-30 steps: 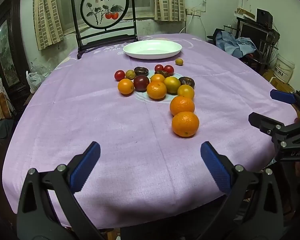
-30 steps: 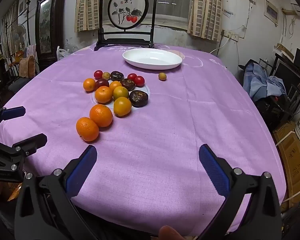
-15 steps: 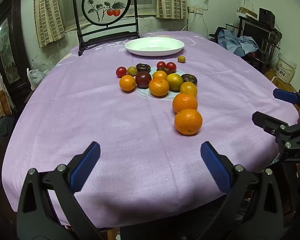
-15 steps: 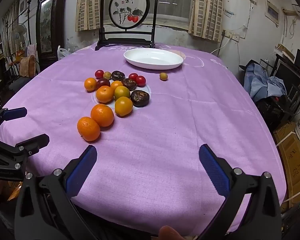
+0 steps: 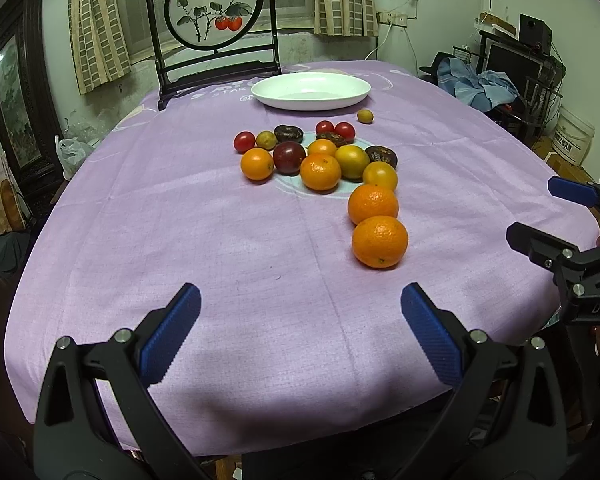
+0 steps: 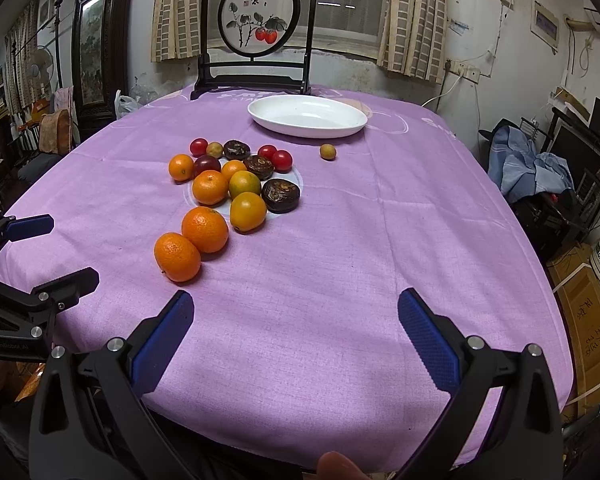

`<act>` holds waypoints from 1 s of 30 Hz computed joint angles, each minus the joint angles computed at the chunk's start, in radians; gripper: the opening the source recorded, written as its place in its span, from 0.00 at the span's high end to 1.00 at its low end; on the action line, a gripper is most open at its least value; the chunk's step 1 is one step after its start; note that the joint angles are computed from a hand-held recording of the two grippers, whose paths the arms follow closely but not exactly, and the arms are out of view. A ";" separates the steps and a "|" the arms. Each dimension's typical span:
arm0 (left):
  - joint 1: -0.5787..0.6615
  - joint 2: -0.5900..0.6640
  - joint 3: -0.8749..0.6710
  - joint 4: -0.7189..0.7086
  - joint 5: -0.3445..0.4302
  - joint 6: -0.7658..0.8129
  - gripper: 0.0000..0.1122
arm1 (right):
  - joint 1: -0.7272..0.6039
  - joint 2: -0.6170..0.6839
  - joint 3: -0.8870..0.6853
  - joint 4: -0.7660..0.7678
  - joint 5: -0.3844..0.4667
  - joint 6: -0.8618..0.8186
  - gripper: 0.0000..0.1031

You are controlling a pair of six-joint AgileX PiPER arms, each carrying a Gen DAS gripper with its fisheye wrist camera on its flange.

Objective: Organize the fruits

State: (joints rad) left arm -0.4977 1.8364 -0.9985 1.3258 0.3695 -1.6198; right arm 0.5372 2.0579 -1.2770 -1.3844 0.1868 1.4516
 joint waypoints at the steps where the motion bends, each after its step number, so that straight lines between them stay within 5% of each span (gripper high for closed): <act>1: 0.002 0.002 0.000 0.002 -0.002 0.000 0.10 | -0.001 0.000 0.000 0.000 0.000 -0.001 0.01; 30: 0.003 0.007 0.006 0.028 -0.001 -0.028 0.10 | -0.002 0.009 -0.004 -0.008 -0.005 0.003 0.01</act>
State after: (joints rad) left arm -0.4943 1.8429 -0.9925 1.3541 0.3681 -1.6473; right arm 0.5353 2.0669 -1.2806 -1.3927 0.1818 1.4542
